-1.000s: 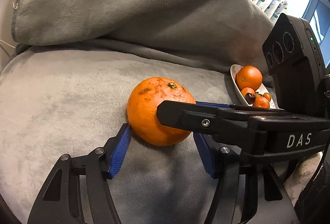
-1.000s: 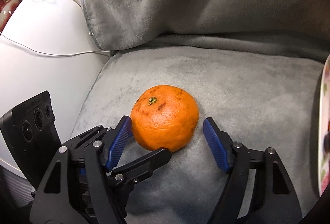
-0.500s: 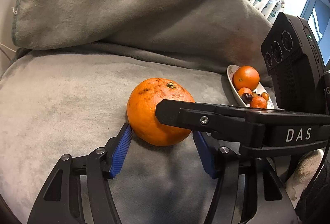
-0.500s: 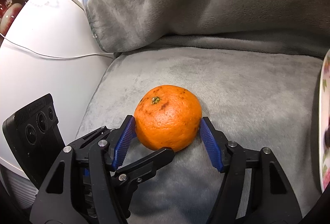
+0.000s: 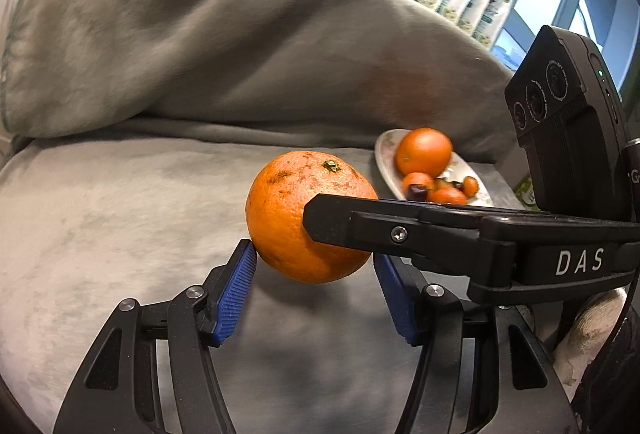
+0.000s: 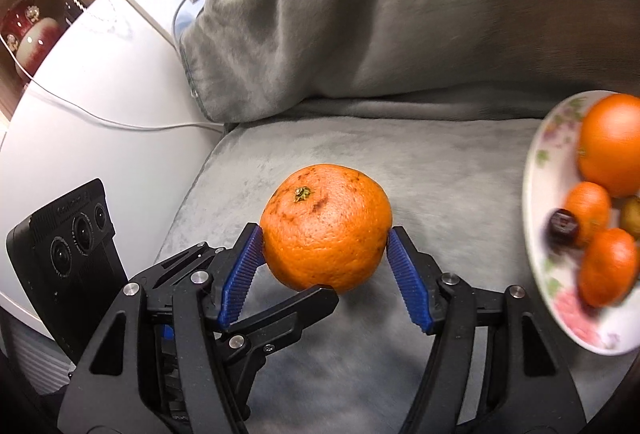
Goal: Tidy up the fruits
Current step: 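Lift the orange and carry it onto the plate with the right tool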
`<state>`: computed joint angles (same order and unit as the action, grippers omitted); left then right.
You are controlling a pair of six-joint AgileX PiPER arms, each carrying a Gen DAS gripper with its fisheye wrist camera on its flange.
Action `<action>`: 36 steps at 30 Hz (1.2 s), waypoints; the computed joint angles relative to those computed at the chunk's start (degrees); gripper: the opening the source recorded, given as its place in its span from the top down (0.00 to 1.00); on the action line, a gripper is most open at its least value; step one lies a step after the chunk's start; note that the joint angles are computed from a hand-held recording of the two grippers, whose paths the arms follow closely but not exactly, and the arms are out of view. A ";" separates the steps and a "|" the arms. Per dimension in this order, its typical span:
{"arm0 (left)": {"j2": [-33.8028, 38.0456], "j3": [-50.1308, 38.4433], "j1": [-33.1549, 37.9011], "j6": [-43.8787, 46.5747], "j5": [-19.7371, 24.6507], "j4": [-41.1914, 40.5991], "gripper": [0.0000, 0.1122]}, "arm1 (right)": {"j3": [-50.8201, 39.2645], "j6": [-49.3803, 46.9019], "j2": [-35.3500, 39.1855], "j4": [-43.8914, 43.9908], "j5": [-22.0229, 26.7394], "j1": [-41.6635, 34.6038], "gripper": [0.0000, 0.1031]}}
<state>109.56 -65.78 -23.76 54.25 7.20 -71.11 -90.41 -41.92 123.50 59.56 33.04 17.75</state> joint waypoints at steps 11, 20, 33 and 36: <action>3.58 -8.80 -7.94 -28.36 0.81 27.67 0.46 | 11.79 -9.79 -8.91 7.04 -0.12 -8.71 0.35; 8.61 -19.27 -12.86 -44.07 5.00 43.33 0.46 | 17.41 -14.01 -13.77 9.02 0.38 -15.97 0.35; 19.76 -38.00 -16.18 -52.33 14.15 51.90 0.46 | 20.27 -18.00 -14.25 10.71 1.60 -24.14 0.35; 21.54 -41.13 -16.38 -54.25 16.16 54.21 0.46 | 19.82 -19.42 -12.94 12.26 2.97 -25.74 0.35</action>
